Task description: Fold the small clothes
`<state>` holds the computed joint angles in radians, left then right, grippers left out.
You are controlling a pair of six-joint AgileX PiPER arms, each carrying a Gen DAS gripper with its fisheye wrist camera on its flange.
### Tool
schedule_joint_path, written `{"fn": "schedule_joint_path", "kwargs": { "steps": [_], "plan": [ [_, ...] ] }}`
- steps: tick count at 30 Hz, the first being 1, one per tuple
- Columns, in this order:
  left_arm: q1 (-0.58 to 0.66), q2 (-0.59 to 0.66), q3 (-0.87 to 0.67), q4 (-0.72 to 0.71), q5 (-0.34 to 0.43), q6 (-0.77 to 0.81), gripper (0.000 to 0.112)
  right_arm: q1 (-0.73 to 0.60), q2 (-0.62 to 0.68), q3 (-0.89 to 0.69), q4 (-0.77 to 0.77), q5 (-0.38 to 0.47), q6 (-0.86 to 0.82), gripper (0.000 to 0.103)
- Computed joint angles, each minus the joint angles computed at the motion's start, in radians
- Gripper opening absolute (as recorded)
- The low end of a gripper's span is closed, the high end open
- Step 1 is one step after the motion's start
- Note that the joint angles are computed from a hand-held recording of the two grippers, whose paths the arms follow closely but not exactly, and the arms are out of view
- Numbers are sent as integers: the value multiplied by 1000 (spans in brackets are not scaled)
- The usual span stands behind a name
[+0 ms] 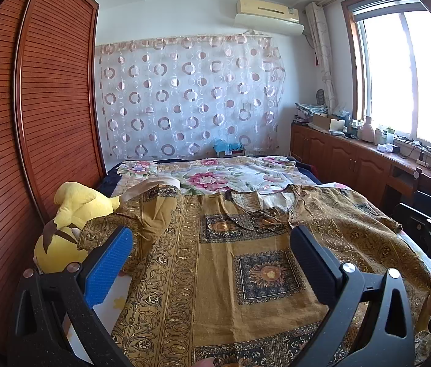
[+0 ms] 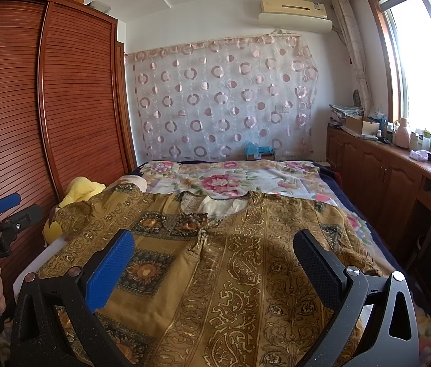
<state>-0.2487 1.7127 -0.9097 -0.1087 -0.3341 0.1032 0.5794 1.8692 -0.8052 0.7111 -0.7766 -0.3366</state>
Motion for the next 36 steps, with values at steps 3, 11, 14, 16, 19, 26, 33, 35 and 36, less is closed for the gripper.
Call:
{"fn": "schedule_joint_path", "kwargs": {
  "steps": [3, 11, 14, 16, 19, 26, 33, 35, 36],
  "plan": [
    [-1, 0, 1, -2, -2, 1, 103, 0, 0, 0, 0, 0, 0, 103],
    [15, 11, -4, 44, 16, -37, 103, -13, 11, -7, -46, 23, 38, 103],
    [45, 34, -17, 125, 32, -107, 103, -32, 16, -3, -119, 40, 93, 103],
    [64, 50, -25, 154, 39, -128, 103, -48, 12, 8, -191, 45, 155, 103],
    [104, 88, -37, 264, 35, -228, 103, -59, 10, 3, -199, 62, 143, 103],
    [182, 157, -76, 401, 38, -328, 103, -73, 19, -61, -170, 149, 62, 103],
    [287, 240, -165, 770, 56, -636, 103, -76, 58, -184, -97, 268, -96, 102],
    [316, 274, -213, 912, 73, -756, 103, -86, 80, -239, -96, 329, -137, 102],
    [329, 292, -239, 963, 84, -804, 103, -92, 91, -266, -92, 360, -158, 102]
  ]
}}
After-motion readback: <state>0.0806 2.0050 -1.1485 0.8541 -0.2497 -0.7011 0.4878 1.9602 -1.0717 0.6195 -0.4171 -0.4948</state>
